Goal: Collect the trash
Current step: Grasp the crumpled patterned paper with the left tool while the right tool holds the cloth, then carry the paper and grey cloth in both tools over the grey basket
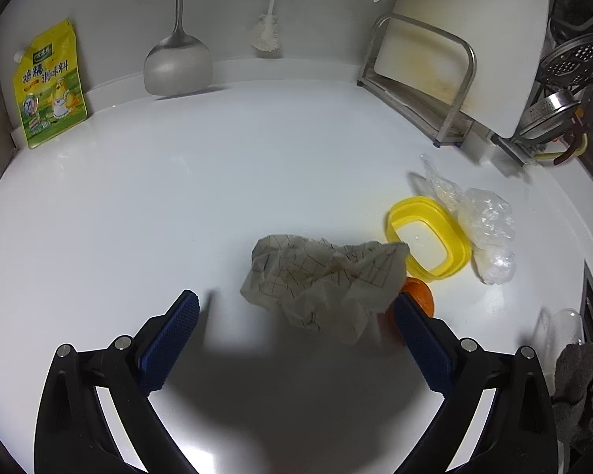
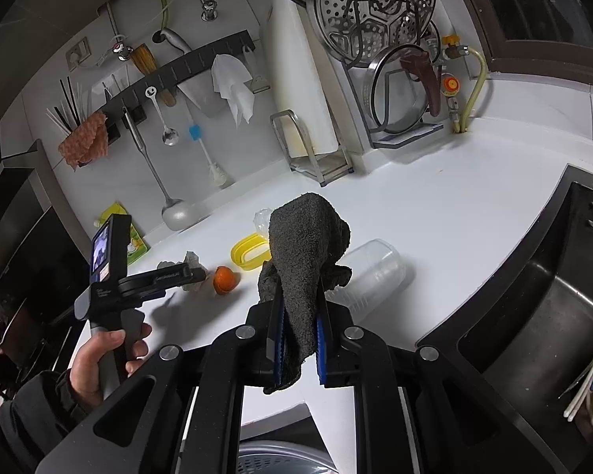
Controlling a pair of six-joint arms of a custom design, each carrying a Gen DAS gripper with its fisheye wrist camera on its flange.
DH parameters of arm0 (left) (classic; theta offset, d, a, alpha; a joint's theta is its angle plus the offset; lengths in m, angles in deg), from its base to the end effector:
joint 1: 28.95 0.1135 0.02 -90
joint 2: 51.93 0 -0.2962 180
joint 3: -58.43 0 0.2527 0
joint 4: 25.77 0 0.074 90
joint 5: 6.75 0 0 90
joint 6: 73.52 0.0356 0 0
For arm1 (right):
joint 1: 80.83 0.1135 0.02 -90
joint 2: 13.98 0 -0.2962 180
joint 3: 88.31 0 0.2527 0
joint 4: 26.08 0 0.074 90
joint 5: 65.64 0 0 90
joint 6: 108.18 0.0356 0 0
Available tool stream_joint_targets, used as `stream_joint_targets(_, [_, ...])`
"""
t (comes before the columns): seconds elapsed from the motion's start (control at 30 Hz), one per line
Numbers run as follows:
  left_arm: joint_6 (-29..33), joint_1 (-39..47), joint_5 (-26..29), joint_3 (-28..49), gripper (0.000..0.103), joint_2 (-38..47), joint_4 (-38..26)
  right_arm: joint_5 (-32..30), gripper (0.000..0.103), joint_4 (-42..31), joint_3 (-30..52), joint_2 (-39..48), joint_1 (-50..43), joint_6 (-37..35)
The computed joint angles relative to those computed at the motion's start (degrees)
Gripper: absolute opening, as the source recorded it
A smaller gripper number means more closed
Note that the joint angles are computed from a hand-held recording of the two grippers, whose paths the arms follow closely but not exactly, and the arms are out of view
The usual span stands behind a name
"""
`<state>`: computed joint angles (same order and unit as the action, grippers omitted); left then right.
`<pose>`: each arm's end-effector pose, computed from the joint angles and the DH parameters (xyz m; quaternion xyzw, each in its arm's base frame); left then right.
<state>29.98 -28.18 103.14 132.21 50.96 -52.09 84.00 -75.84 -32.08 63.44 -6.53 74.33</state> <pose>0.3680 -0.0072 0.1908 0.1553 0.9290 -0.1273 0.3109 0.0894 0.2046 0.2243 0.2167 0.8318 0.0863 0.5037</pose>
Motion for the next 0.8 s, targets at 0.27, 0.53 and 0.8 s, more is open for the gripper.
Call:
stream_joint_targets(0.27, [2.1, -1.1, 0.2, 0.0, 0.039, 0.1, 0.4, -0.5, 0.012, 2.8, -0.8, -0.1, -0.5, -2.7])
stream_joint_targets(0.53, [5.8, 1.5, 4.6, -5.2, 0.027, -7.4, 0.8, -0.7, 0.012, 1.1, 1.2, -0.3, -1.0, -4.7])
stream_joint_targets(0.8, [11.6, 7.8, 11.2, -10.3, 0.027, -18.1, -3.7, 1.7, 0.012, -6.1, 7.6, 0.4, 0.7, -4.7])
